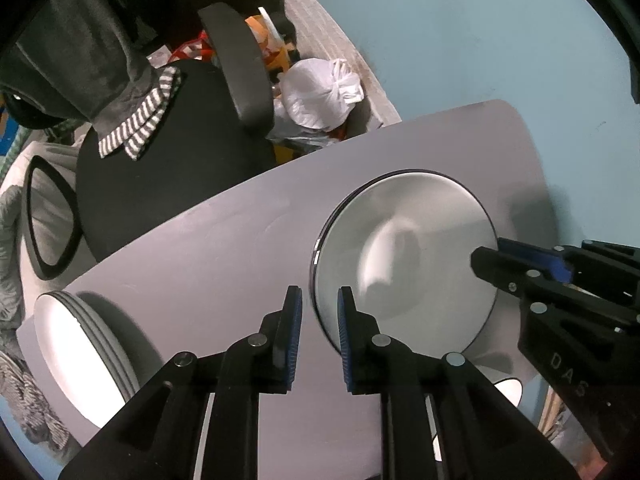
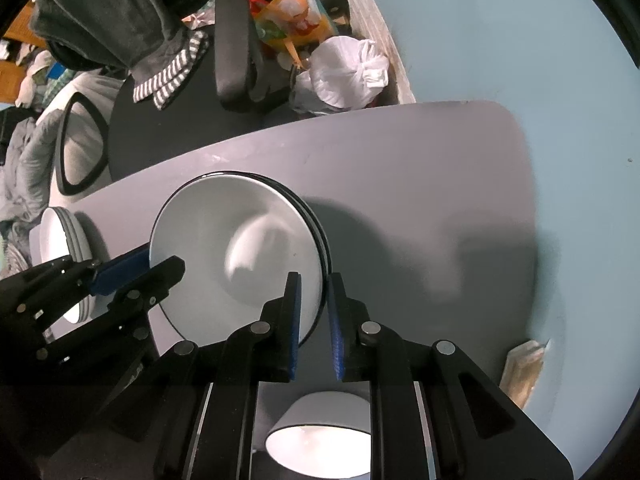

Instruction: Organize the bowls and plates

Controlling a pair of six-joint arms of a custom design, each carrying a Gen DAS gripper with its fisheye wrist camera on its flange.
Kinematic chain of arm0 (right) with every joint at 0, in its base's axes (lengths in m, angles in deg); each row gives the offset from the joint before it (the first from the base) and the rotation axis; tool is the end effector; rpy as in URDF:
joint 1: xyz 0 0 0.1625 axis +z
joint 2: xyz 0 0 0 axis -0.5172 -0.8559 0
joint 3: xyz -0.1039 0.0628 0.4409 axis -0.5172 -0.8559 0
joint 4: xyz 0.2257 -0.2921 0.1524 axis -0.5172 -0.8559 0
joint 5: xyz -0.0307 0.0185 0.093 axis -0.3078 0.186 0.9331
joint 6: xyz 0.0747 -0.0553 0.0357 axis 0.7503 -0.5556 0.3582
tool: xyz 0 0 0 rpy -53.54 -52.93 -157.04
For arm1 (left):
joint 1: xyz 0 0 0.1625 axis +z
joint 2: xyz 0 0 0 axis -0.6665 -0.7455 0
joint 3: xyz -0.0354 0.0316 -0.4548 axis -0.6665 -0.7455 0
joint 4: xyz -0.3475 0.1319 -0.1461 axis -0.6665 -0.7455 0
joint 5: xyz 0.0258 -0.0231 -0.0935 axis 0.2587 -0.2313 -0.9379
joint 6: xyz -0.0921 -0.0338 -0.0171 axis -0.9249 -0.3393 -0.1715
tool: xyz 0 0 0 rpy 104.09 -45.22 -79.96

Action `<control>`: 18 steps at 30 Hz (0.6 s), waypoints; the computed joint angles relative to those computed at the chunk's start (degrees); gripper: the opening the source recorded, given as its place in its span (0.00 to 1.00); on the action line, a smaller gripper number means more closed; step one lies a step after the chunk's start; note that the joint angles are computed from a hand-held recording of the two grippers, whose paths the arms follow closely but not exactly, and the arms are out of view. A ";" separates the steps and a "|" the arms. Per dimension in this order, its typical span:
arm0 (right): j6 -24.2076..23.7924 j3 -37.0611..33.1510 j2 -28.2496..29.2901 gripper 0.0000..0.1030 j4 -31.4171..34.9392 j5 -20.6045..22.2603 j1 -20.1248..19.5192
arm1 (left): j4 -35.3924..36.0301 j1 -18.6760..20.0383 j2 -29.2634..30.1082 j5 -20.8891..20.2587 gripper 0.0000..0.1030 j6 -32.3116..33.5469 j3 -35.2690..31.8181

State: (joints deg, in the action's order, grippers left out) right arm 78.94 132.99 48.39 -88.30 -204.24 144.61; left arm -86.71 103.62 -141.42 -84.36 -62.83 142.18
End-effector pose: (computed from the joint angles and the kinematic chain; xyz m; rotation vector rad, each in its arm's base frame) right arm 0.3987 -0.7058 0.0838 0.2531 -2.4990 -0.2681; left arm -0.1382 -0.6620 0.2817 0.0306 2.4101 0.0453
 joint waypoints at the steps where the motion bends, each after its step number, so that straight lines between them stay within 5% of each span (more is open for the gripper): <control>1: -0.09 0.02 0.00 0.15 -0.08 -0.10 0.06 | -0.49 -0.15 -0.40 0.30 0.22 0.00 0.44; 8: -0.17 2.53 -1.34 0.15 -2.80 -1.90 0.72 | -1.46 -1.86 -2.15 3.68 0.36 -0.47 2.34; 12: -0.53 4.45 -2.50 0.29 -5.00 -3.50 1.61 | -3.13 -2.64 -3.59 3.66 0.43 -0.31 3.80; 18: -0.18 7.05 -4.30 0.34 -6.96 -5.20 2.82 | -4.74 -3.69 -5.70 2.09 0.43 -0.17 5.54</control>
State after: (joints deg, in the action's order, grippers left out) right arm 78.76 140.04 44.09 -95.26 -209.45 147.43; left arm -91.45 99.93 -147.12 -82.27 -63.00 147.72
